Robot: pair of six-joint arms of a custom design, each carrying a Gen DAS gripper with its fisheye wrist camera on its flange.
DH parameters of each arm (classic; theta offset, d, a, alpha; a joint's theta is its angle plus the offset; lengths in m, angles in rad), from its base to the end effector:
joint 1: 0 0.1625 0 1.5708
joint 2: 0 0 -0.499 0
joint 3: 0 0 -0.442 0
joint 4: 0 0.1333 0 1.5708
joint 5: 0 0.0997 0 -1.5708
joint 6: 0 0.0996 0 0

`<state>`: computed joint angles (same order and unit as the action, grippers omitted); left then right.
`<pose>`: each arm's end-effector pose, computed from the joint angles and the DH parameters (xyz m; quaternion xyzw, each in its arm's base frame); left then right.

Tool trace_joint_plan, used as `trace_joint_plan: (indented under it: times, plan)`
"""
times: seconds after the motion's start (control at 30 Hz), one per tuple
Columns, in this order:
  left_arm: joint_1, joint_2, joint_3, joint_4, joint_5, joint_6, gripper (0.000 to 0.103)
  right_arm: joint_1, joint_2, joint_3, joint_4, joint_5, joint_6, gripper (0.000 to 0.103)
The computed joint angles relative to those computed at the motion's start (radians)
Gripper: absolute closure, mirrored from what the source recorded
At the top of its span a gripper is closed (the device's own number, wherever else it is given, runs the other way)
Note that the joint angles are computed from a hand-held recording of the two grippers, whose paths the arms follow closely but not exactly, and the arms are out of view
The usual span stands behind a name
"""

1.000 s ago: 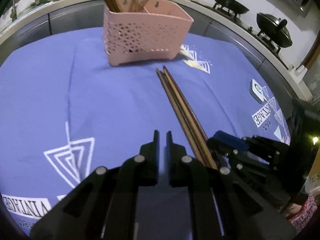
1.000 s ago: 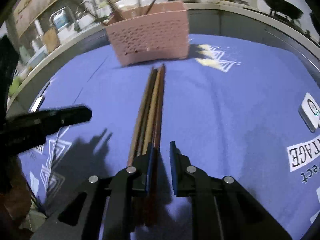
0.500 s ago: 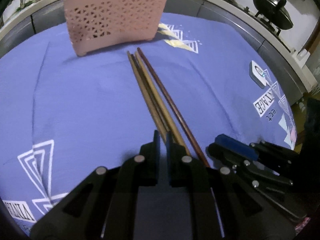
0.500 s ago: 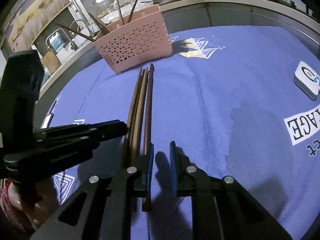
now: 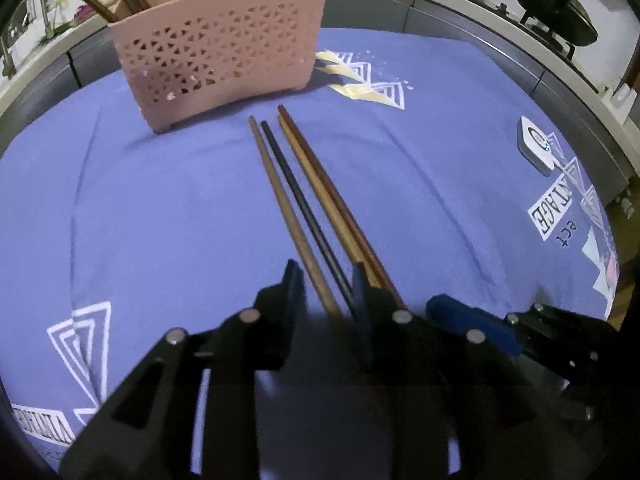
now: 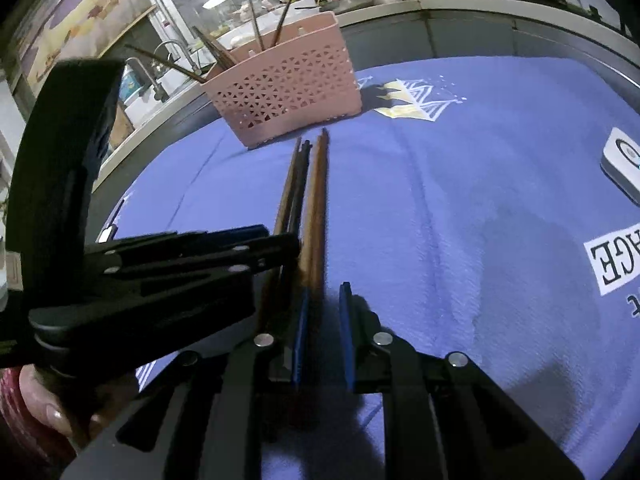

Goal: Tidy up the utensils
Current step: 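Close the left tool on a wooden chopstick while the right tool grasps a dark one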

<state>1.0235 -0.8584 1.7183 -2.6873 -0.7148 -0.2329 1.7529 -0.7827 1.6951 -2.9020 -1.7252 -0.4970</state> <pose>-0.2006 -0.7298 0.1674 0.0888 0.8995 -0.2642 0.3364 0.2528 -0.7215 0.1154 0.3097 -0.9249 0.1929 0.1070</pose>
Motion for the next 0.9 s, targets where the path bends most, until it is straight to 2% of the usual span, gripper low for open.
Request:
trace_joint_plan:
  times: [0.07, 0.17, 0.3, 0.57, 0.7, 0.9]
  plan:
    - [-0.003, 0.0, 0.007, -0.008, 0.008, 0.005, 0.076, 0.005, 0.003, 0.007, -0.02, -0.015, -0.022, 0.086]
    - [0.004, -0.018, 0.027, -0.033, -0.022, -0.001, 0.077, 0.009, 0.008, 0.011, -0.046, -0.03, -0.043, 0.086]
    - [0.014, -0.044, 0.049, -0.047, -0.064, -0.011, 0.077, 0.007, 0.014, 0.002, -0.049, -0.031, -0.029, 0.086]
    - [0.017, -0.06, 0.062, -0.042, -0.084, -0.046, 0.077, 0.009, 0.013, 0.009, -0.06, -0.043, -0.028, 0.086]
    - [0.019, -0.064, 0.068, -0.053, -0.076, -0.048, 0.077, 0.011, 0.014, 0.01, -0.056, -0.043, -0.034, 0.086]
    - [0.009, -0.049, 0.058, -0.042, -0.018, -0.038, 0.076, 0.017, 0.019, 0.016, -0.078, -0.059, -0.057, 0.086]
